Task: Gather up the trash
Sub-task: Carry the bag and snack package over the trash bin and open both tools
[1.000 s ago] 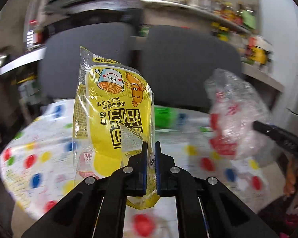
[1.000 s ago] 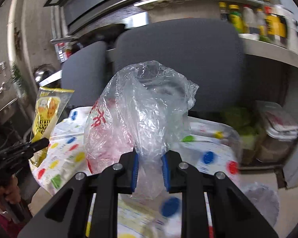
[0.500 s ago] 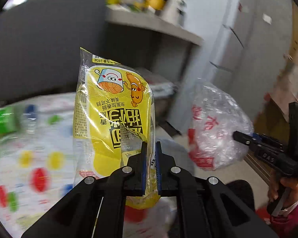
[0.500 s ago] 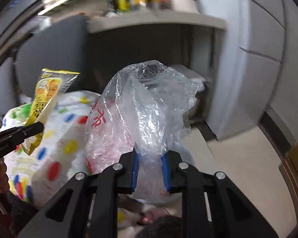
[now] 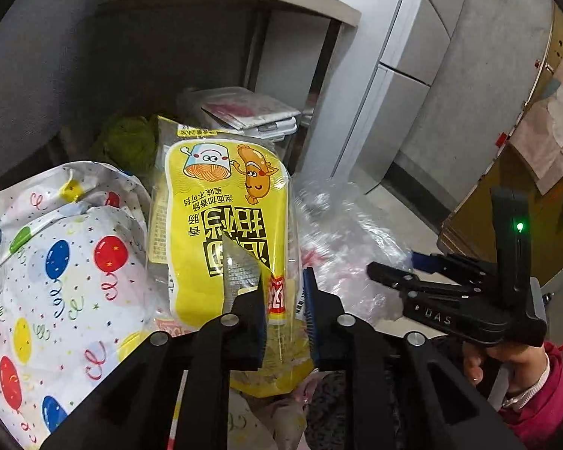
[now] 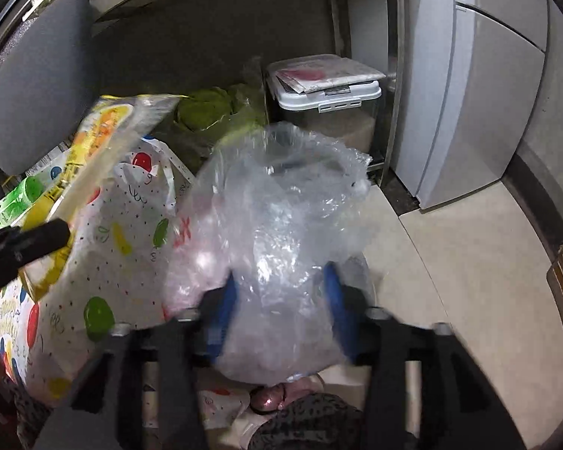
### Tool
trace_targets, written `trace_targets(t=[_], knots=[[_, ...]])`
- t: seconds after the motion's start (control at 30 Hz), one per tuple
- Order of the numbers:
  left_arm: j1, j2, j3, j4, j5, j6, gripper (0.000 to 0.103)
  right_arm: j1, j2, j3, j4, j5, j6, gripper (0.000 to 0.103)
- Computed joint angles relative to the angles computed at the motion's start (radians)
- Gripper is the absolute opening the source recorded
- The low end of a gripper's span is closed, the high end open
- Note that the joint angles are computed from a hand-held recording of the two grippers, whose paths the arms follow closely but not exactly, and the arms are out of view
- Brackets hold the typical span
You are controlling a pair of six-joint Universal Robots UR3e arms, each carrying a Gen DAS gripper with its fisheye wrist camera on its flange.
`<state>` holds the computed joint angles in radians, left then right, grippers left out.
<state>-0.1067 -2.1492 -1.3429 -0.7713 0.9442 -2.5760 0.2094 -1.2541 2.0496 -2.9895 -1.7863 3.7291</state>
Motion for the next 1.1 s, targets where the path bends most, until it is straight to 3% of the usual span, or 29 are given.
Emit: trace_targets(t=[0.2, 0.37, 0.43, 0.5, 0.6, 0.7, 0.77, 0.83, 0.93, 1.1], knots=[[-0.024, -0.036, 0.066, -0.047, 0.004, -0.011, 0.034, -0.027, -0.067, 0.040, -0.029, 0.004, -0.018, 0.065], [-0.069, -0.103, 0.168, -0.092, 0.014, -0.012, 0.052, -0.036, -0.182, 0.109, -0.028, -0.021, 0.000, 0.065], [-0.086, -0.122, 0.196, -0.084, 0.024, -0.023, 0.066, -0.034, -0.227, 0.131, -0.017, -0.040, 0.005, 0.065], [-0.094, -0.123, 0.198, -0.056, 0.028, -0.034, 0.072, -0.024, -0.264, 0.144, -0.003, -0.060, 0.009, 0.065], [-0.086, -0.116, 0.199, -0.063, -0.010, -0.024, 0.086, -0.004, -0.306, 0.145, 0.018, -0.088, 0.017, 0.065], [-0.077, -0.102, 0.194, -0.083, -0.036, 0.006, 0.086, 0.022, -0.323, 0.134, 0.027, -0.116, 0.022, 0.065], [-0.061, -0.108, 0.233, -0.181, -0.096, 0.048, 0.082, 0.033, -0.325, 0.124, 0.027, -0.128, 0.025, 0.065], [-0.055, -0.100, 0.238, -0.223, -0.118, 0.082, 0.065, 0.044, -0.337, 0.123, 0.028, -0.145, 0.027, 0.065], [-0.067, -0.091, 0.218, -0.195, -0.091, 0.086, 0.049, 0.050, -0.363, 0.130, 0.037, -0.165, 0.035, 0.065], [-0.063, -0.101, 0.250, -0.274, -0.106, 0.093, 0.052, 0.041, -0.404, 0.155, 0.038, -0.160, 0.038, 0.065]])
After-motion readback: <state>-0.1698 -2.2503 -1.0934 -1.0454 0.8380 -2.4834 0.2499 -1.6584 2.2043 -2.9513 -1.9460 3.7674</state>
